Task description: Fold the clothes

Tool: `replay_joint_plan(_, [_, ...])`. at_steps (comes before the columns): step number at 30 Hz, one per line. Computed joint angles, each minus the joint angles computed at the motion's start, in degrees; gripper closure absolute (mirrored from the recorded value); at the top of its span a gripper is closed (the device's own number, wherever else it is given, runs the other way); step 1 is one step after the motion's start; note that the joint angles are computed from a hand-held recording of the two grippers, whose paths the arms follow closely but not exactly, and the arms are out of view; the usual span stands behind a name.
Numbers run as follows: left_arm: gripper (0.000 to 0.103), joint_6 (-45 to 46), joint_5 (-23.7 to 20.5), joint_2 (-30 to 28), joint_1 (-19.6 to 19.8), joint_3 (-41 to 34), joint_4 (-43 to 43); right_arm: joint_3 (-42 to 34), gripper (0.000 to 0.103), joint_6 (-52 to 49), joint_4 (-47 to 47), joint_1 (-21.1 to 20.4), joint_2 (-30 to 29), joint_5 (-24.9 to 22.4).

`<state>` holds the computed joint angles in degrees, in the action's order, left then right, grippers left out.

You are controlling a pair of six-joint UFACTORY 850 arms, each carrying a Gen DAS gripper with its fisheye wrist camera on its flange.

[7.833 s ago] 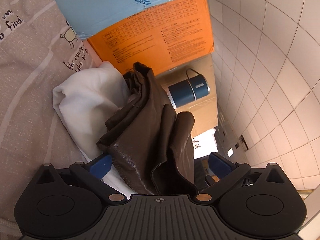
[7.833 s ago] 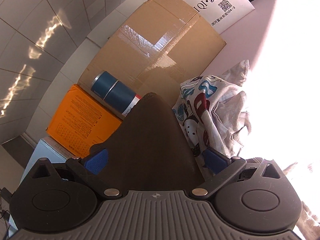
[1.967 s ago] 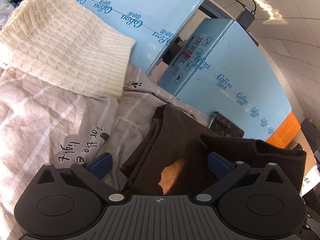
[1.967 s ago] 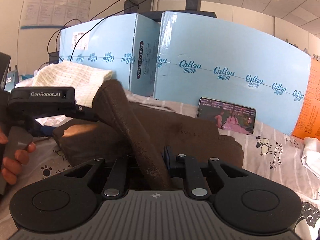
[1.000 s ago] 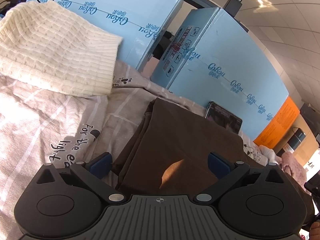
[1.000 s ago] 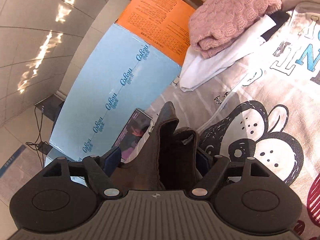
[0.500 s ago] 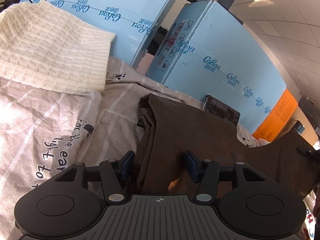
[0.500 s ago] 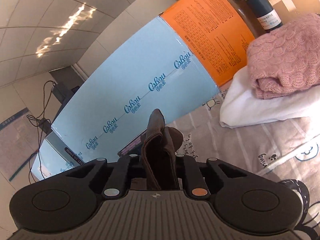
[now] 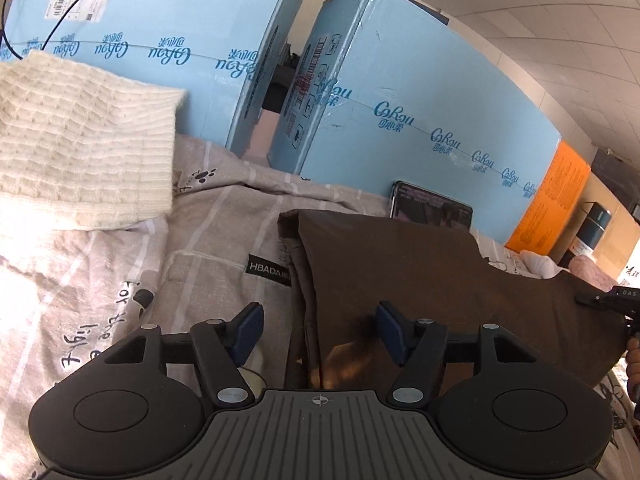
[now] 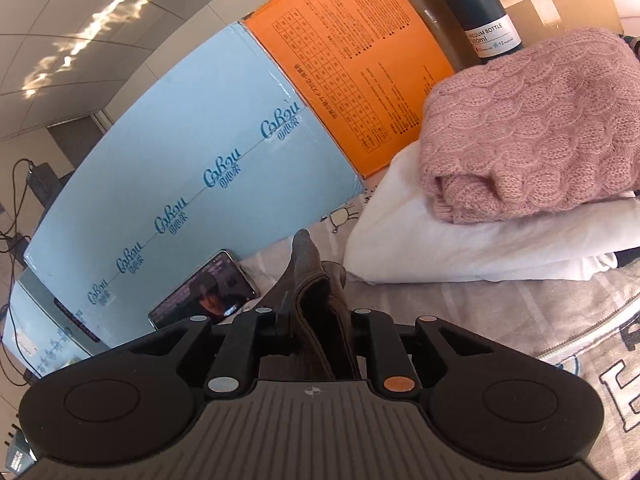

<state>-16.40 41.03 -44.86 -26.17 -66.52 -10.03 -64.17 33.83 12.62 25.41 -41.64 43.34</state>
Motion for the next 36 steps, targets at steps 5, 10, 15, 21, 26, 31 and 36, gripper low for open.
replay_joint_plan(5, [0.019, 10.3, 0.1, -1.5, 0.7, -4.3, -3.6, -0.4, 0.047, -19.0, 15.8, 1.4, 0.1, -2.4])
replay_joint_plan(10, [0.008, 13.0, -2.4, -4.5, 2.2, -10.3, -1.7, 1.7, 0.030, -18.2, 9.5, -0.1, 1.5, 0.2])
replay_joint_plan(15, [0.007, 3.7, -10.8, -8.1, 4.4, -17.3, 12.6, 0.2, 0.024, -16.6, 0.0, -1.0, 0.8, -0.7])
replay_joint_plan(21, [0.007, -3.4, -5.5, -8.6, 5.1, -16.6, 24.3, -0.7, 0.024, -12.9, -6.6, -1.5, -0.7, -0.8])
replay_joint_plan(26, [0.007, -3.9, 2.4, -6.3, 5.3, -12.9, 31.5, -0.4, 0.022, -16.0, -5.9, -0.8, -0.8, 0.7])
replay_joint_plan(31, [0.008, -5.3, -2.7, -6.3, 4.9, -14.8, 42.5, -0.1, 0.020, -18.8, -5.2, -0.1, -0.6, 2.2])
replay_joint_plan(36, [0.009, 9.9, -10.2, -6.5, 4.1, -17.2, 32.0, 0.6, 0.020, -18.7, -5.2, 0.0, -0.3, 3.2])
